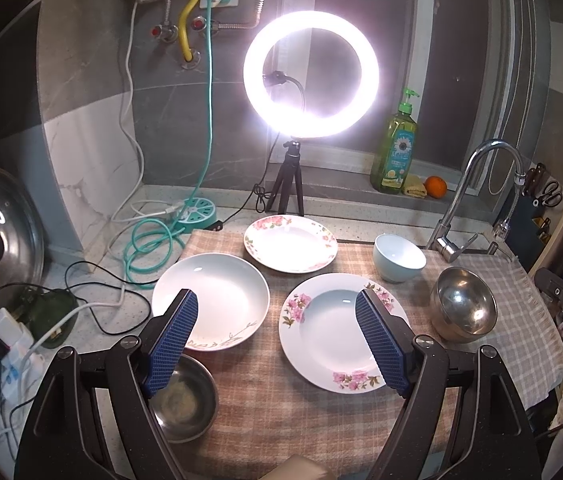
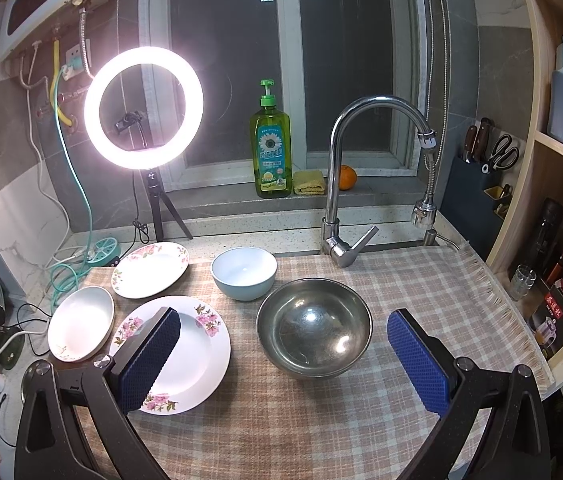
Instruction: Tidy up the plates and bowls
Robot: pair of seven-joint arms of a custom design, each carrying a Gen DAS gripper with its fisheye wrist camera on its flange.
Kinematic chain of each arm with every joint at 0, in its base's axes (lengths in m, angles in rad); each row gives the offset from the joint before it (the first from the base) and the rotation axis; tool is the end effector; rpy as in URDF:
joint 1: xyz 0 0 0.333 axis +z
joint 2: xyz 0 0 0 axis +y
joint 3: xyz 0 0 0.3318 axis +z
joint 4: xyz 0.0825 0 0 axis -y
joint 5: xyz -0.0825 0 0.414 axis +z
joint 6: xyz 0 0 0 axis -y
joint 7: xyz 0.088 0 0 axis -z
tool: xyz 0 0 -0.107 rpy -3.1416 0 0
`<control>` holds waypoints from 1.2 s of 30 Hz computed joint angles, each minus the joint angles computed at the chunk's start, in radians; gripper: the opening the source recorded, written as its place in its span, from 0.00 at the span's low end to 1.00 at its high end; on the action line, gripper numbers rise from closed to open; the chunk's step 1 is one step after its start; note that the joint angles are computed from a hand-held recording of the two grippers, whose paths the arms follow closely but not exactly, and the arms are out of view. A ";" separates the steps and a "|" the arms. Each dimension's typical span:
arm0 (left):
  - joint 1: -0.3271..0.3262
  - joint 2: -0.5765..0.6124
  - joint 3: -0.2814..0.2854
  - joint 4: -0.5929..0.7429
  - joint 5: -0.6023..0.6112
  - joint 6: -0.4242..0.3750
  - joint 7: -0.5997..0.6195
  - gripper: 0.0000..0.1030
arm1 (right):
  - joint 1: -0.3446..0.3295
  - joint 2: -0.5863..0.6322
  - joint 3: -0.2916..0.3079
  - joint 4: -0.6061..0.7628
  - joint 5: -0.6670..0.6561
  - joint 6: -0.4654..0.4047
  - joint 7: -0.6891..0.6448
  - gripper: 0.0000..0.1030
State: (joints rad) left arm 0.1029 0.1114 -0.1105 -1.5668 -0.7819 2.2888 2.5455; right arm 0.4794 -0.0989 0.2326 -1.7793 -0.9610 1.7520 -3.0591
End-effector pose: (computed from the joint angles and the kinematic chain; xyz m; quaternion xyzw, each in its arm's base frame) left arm 0.6732 -0.0166 0.6612 -0.4031 0.7968 -0.4209 0.1595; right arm 0.4753 0.3220 0.6457 -0.3369 0.8169 -0.4195 0.2080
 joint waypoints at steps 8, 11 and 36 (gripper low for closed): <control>0.000 0.000 0.000 0.000 0.001 0.000 0.000 0.79 | 0.002 0.002 0.001 0.000 0.001 -0.005 0.004 0.99; 0.001 0.002 0.000 0.002 0.000 -0.003 0.000 0.79 | 0.002 0.002 0.000 0.000 0.001 -0.005 0.003 0.99; 0.000 -0.008 0.002 -0.014 -0.012 0.010 0.021 0.79 | 0.002 -0.003 0.002 -0.010 0.007 -0.009 0.012 0.99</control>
